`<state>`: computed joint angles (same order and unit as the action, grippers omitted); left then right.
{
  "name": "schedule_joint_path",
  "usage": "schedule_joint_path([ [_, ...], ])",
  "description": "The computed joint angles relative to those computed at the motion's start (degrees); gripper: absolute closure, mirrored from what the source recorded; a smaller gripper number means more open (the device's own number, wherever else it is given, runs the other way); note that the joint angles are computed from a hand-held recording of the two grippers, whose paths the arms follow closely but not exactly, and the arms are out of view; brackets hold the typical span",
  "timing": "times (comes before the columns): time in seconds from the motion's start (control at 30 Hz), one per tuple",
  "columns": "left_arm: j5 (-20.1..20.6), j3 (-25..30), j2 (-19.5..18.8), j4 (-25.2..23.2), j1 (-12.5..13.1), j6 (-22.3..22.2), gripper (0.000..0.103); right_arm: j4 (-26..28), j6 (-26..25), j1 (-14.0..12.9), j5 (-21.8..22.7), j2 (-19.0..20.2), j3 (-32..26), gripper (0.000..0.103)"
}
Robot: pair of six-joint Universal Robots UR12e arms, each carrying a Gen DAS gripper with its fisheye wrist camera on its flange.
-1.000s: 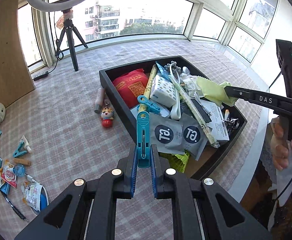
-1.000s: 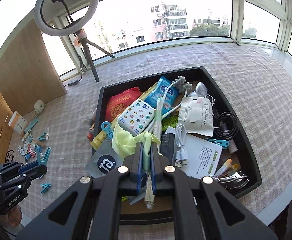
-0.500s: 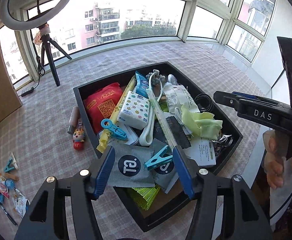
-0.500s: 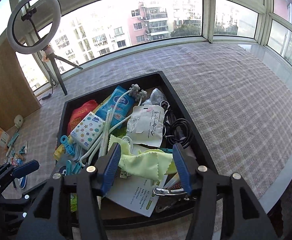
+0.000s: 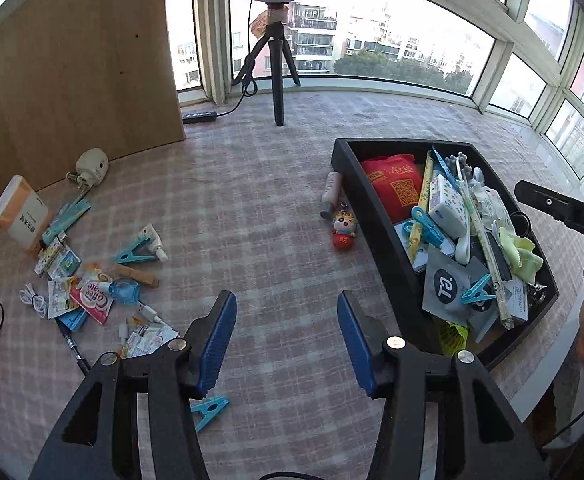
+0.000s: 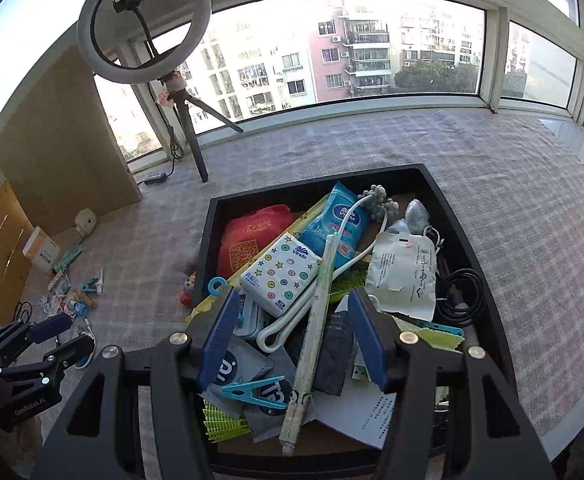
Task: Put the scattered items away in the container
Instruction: 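Grasp the black pen with the left tool while the right tool grasps the white tube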
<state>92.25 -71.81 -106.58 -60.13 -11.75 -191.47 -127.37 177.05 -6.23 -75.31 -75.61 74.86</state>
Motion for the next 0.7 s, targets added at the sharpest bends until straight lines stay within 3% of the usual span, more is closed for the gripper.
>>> schedule_joint_path([
  [0.3,6.08,-7.89,6.06,-1.94,8.88,-7.91,0.056,2.41,-3.69,6.85,1.13,4.84,-6.72,0.047],
  [0.57,6.62,-12.84,9.28,-2.98,15.93,-12.07,0.058,8.66,-7.61,13.09,2.40,10.83,-15.16,0.047],
  [0.7,5.24,-13.30,9.33,-2.71,18.05,-12.16,0.058,10.40,-11.59,16.15,0.66,13.11,-17.86,0.047],
])
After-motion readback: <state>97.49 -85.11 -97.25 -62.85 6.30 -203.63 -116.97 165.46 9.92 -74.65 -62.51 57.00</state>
